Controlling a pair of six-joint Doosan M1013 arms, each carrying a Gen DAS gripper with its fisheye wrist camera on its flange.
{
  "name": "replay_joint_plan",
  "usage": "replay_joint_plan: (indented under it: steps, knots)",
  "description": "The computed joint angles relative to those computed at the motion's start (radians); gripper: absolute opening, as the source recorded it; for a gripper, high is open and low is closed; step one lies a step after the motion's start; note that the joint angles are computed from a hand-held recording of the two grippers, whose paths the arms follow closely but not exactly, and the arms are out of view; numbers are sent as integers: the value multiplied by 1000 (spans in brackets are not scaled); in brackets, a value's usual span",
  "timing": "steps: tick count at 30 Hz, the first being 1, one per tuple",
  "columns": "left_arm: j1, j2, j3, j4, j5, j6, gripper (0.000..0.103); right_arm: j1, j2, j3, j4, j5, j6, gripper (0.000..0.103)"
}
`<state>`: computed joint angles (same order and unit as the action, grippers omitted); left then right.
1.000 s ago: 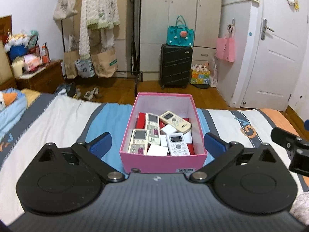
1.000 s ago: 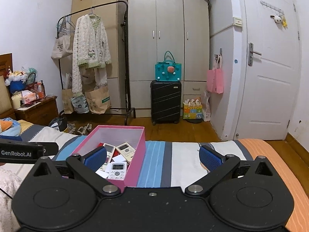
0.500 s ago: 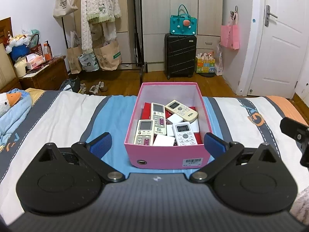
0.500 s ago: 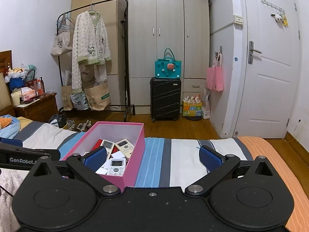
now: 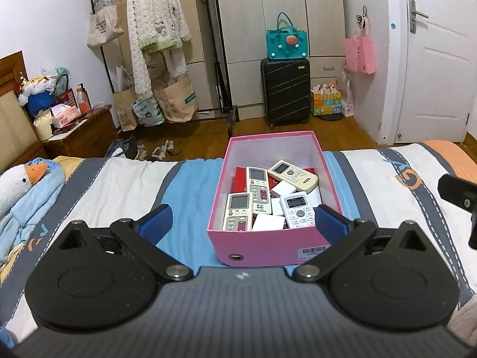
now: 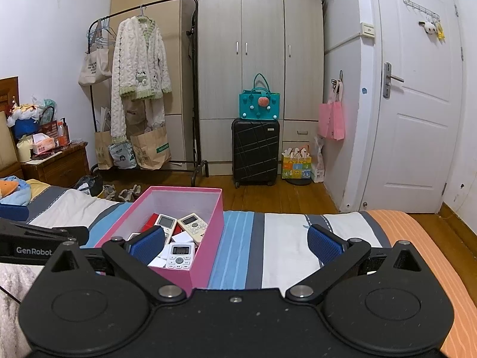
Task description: Organize rigid objects
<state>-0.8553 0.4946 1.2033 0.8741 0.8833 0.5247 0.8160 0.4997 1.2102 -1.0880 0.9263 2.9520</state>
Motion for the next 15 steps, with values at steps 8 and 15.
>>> replay_joint_plan:
  steps: [8,15]
  knots:
    - [1,4,-6,-3,14,8,103,-4,0,-2,10,-2,-10,103]
    - [2,3,-6,-6,11,16,103,-7,0,2,13,-5,-13,103]
